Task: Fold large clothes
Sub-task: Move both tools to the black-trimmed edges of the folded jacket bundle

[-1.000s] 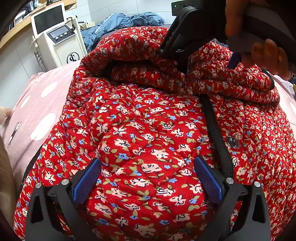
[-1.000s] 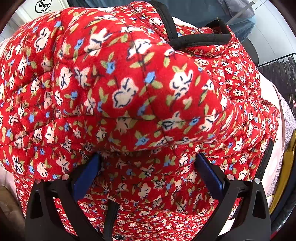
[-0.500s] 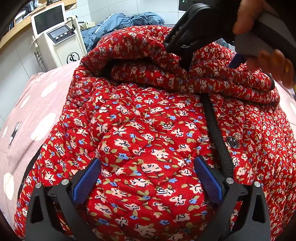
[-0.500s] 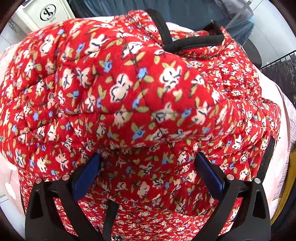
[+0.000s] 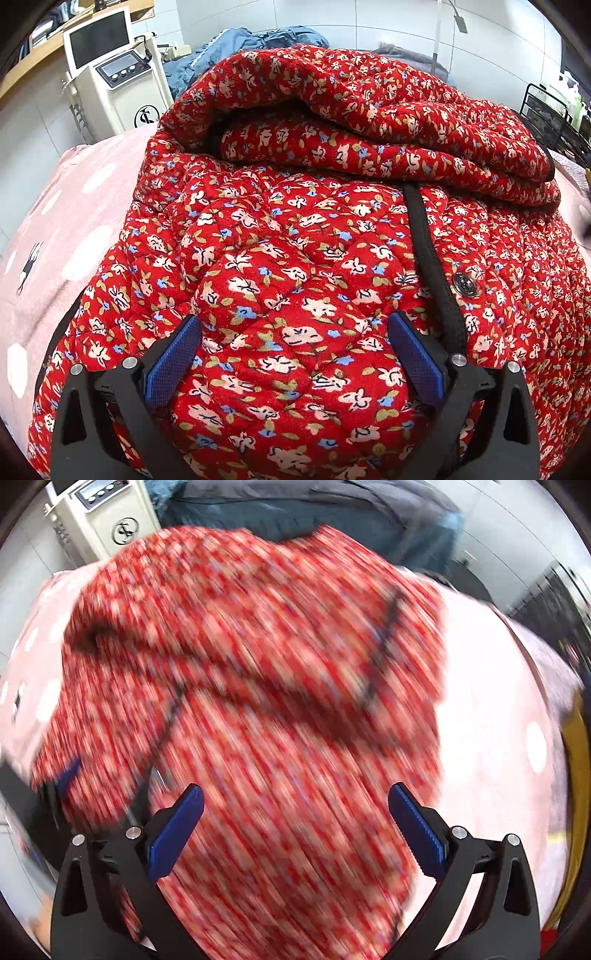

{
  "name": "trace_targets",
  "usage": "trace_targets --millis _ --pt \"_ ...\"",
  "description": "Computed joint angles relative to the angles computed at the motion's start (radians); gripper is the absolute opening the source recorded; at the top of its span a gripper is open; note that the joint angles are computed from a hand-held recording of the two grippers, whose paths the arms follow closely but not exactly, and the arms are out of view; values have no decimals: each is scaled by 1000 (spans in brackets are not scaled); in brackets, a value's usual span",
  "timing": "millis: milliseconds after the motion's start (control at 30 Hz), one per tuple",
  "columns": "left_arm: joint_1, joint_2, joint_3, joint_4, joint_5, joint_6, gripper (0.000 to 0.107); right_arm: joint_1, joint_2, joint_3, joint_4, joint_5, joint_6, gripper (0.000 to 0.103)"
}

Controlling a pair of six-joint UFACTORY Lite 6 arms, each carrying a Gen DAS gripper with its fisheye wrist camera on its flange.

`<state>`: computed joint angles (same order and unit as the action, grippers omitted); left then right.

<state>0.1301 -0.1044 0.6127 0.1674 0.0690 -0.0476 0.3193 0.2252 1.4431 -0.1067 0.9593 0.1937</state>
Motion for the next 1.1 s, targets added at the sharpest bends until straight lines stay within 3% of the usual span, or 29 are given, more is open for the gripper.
trace_targets --millis 167,267,400,567,767,900,1067,1100 --pt "-11 27 76 -72 102 106 98 -296 -462 -496 144 42 -170 98" --pt "8 93 241 -194 339 320 97 -522 -623 -628 235 114 -349 98" --pt "101 53 334 -331 533 542 97 -849 -733 -716 382 258 -649 98" --pt "382 51 487 -545 853 947 97 -1036 -740 -762 427 371 -883 98" --pt "670 289 711 -470 1061 1128 97 -1141 -641 -740 416 371 -963 98" --pt "765 396 759 -456 1139 1169 97 -1145 -571 -732 397 349 -977 98" --pt "788 427 693 -429 1147 1172 96 -1121 -501 -726 418 376 -986 94" --pt "780 406 649 -420 1102 1173 96 -1105 -498 -733 423 380 -979 92"
